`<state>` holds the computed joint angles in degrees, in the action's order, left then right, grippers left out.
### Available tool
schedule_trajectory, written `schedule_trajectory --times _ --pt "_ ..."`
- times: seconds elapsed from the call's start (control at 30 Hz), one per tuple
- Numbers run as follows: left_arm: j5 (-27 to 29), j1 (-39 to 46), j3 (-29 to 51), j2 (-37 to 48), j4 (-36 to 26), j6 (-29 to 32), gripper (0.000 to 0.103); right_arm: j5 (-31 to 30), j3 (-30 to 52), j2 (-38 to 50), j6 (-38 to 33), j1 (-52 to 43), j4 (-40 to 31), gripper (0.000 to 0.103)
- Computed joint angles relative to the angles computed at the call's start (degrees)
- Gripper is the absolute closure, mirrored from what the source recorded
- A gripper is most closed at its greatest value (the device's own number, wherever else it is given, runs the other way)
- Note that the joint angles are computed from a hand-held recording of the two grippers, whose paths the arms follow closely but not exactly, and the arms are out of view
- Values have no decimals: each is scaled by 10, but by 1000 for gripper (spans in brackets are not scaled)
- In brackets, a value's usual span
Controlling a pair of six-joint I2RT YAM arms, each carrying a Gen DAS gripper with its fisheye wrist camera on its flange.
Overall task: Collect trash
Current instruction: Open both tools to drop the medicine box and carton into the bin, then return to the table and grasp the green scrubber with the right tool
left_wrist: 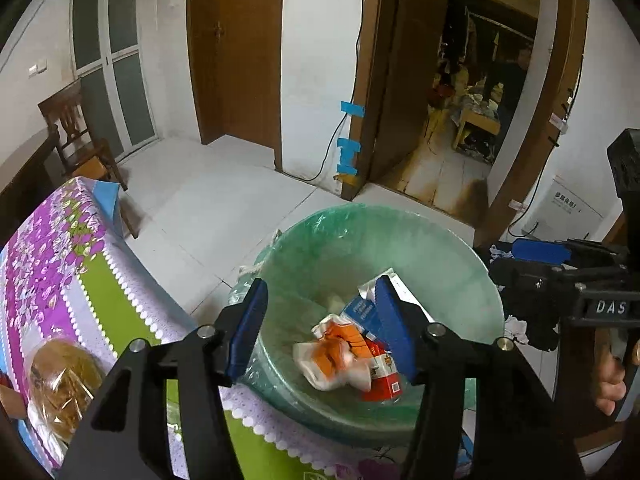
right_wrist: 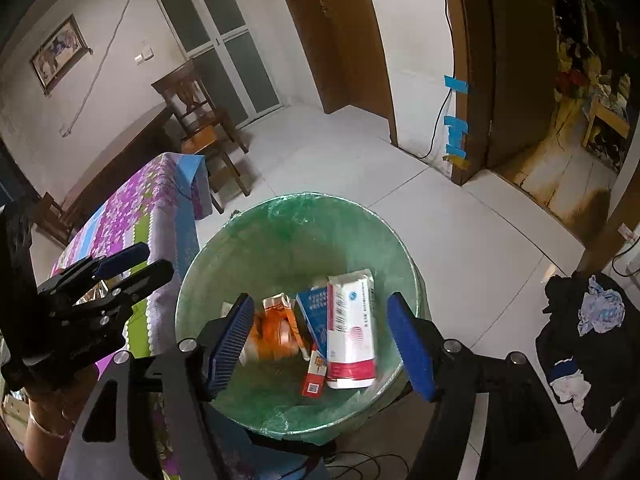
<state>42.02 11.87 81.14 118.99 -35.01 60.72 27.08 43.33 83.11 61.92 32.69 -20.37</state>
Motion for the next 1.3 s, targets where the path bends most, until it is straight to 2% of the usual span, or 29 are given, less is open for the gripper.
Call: schedule_trajectory --times 0.33,0.53,0.63,0.77,1.1,1.2,1.3 --pt "24 33 -62 -39 34 18 49 21 -3 5 12 27 7 33" --pt "27 55 -104 -51 92 10 49 87 4 20 48 75 3 33" --pt "24 66 -113 -51 114 -2 49 137 26 43 82 113 -27 33" --pt "33 85 -115 -51 115 -7 48 191 62 86 121 157 -67 33" --pt "96 166 -120 -62 113 33 39 301 154 190 239 243 -158 33" --pt "117 194 -80 -45 76 41 37 319 174 214 265 256 -165 33" --pt "135 225 -26 -20 36 40 36 320 194 238 253 263 -144 33"
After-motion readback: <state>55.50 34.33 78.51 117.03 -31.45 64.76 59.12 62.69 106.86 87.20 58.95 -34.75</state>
